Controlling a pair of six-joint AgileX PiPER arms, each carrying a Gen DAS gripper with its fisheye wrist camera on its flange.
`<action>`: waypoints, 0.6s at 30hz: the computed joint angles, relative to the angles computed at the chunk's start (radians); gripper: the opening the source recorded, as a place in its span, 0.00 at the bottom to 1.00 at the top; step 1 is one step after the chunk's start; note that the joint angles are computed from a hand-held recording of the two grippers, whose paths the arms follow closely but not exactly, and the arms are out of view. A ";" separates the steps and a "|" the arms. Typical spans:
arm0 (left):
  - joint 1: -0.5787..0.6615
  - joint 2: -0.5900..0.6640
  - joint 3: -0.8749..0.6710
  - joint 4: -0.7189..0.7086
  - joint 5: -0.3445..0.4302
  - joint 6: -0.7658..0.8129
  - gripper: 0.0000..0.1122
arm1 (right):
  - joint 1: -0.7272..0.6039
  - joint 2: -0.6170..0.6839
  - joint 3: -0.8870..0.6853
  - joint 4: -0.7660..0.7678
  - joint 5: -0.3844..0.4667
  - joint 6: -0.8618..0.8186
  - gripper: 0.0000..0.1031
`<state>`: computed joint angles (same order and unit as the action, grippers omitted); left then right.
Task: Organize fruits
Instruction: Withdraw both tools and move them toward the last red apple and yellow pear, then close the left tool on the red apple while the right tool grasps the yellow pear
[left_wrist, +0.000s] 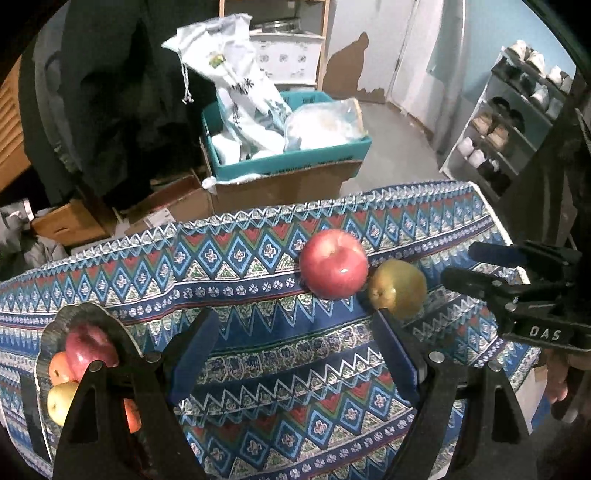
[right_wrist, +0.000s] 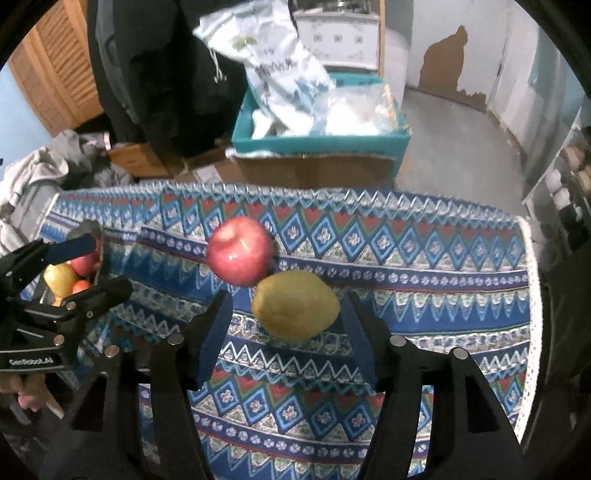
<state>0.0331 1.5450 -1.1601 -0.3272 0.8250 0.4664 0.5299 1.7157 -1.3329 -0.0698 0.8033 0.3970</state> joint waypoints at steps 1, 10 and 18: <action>-0.005 0.012 0.002 0.003 -0.010 -0.002 0.77 | -0.004 0.013 0.000 0.005 -0.003 -0.009 0.63; -0.015 0.117 -0.006 0.001 -0.051 0.002 0.77 | -0.014 0.146 -0.026 0.040 -0.005 -0.090 0.65; -0.002 0.179 -0.033 -0.002 -0.050 -0.003 0.77 | 0.007 0.236 -0.063 -0.041 -0.018 -0.071 0.81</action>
<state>0.0312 1.7241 -1.1926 -0.3292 0.7751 0.4630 0.5372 1.9514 -1.3961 -0.1107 0.7858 0.3265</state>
